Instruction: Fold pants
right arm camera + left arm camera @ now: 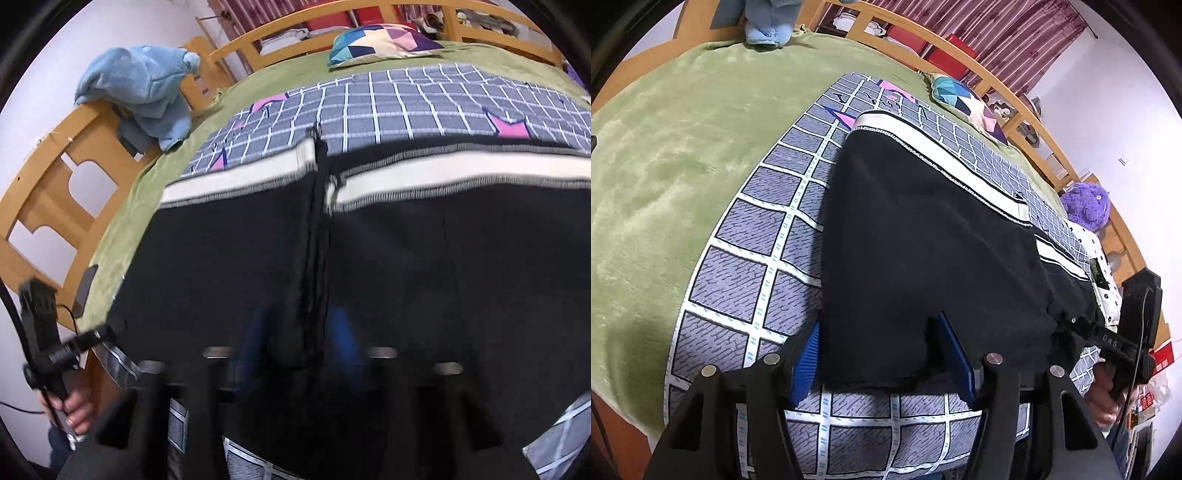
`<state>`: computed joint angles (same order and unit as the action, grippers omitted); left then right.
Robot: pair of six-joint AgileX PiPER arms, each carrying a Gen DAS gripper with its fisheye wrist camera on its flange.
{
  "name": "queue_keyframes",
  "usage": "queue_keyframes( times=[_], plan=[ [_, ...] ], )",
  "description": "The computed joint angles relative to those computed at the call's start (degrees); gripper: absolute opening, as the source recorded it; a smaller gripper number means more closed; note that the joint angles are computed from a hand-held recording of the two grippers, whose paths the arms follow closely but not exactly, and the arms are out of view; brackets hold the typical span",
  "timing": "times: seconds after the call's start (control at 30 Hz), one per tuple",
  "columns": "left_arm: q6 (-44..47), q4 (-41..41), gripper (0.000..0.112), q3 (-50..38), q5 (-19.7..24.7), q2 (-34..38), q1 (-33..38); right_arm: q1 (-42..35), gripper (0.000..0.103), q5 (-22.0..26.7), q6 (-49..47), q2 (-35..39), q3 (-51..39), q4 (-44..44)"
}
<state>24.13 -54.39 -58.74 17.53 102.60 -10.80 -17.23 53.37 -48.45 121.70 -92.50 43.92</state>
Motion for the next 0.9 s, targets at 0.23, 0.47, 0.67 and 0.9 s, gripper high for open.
queue_keyframes(
  times=[0.23, 0.47, 0.67, 0.9],
  plan=[
    [-1.3, 1.7, 0.059, 0.2, 0.5, -1.3, 0.1, -6.4, 0.008, 6.6, -7.9, -3.9, 4.3, 12.8],
    [-2.1, 3.5, 0.059, 0.4, 1.4, -1.4, 0.5, -3.9, 0.047, 1.1, -2.5, -0.9, 4.0, 4.5],
    [-1.7, 2.8, 0.059, 0.6, 0.8, -1.2, 0.0, -1.9, 0.039, 3.7, 1.7, 5.3, -2.3, 4.8],
    [3.8, -0.7, 0.060, 3.3, 1.5, -5.2, 0.6, -8.0, 0.015, 10.8, -0.8, 3.5, -2.4, 17.1]
  ],
)
